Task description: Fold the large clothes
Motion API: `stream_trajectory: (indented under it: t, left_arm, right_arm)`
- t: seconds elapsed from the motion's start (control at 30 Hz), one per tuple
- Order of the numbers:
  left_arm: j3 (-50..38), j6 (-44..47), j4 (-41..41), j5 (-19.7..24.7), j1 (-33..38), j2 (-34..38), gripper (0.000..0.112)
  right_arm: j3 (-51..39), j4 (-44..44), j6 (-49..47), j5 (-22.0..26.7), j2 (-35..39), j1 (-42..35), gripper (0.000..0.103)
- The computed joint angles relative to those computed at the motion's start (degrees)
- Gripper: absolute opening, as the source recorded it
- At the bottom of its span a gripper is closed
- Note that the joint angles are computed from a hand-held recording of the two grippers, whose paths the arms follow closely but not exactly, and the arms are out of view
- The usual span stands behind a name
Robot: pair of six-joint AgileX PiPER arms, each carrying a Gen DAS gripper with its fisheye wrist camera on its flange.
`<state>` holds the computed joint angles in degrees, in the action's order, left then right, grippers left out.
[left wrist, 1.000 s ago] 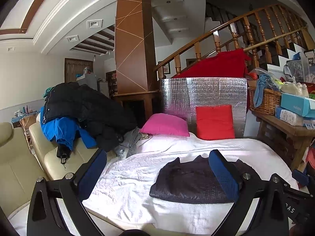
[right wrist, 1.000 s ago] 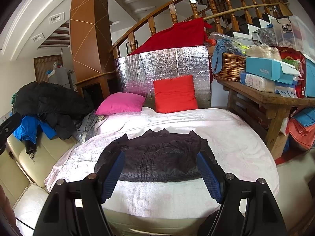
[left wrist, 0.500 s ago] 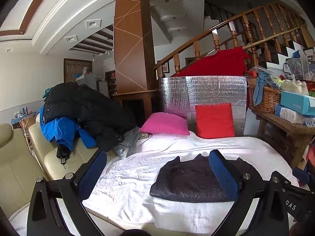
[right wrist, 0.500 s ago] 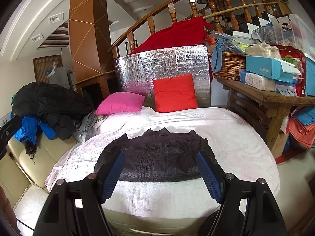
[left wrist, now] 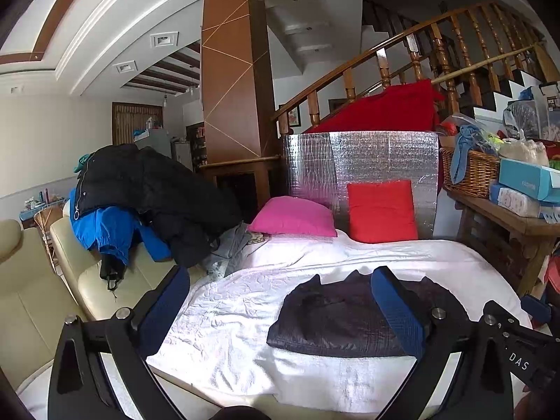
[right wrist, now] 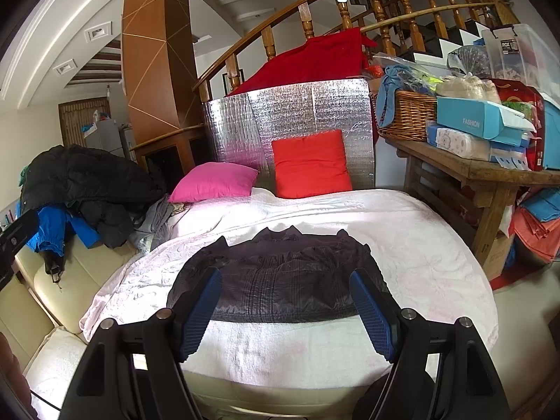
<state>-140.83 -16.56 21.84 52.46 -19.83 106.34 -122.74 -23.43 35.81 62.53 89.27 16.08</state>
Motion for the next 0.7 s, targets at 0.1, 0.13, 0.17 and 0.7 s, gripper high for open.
stream_trajectory:
  t: [0.1, 0.13, 0.17, 0.7]
  left_arm:
    - [0.8, -0.2, 0.0, -0.5, 0.2, -0.4, 0.103]
    - [0.9, -0.5, 0.3, -0.5, 0.0, -0.4, 0.103]
    - [1.0, -0.6, 0.3, -0.5, 0.1, -0.5, 0.103]
    - [-8.1, 2.4, -2.1, 3.9, 0.6, 4.5, 0.103]
  right_arm:
    - [0.0, 0.0, -0.1, 0.0, 0.0, -0.1, 0.079]
    - [0.0, -0.1, 0.0, -0.1, 0.0, 0.0, 0.079]
    - [0.1, -0.2, 0.0, -0.1, 0.0, 0.0, 0.079]
    - [-4.2, -0.1, -0.3, 1.6, 3.0, -0.4, 0.079]
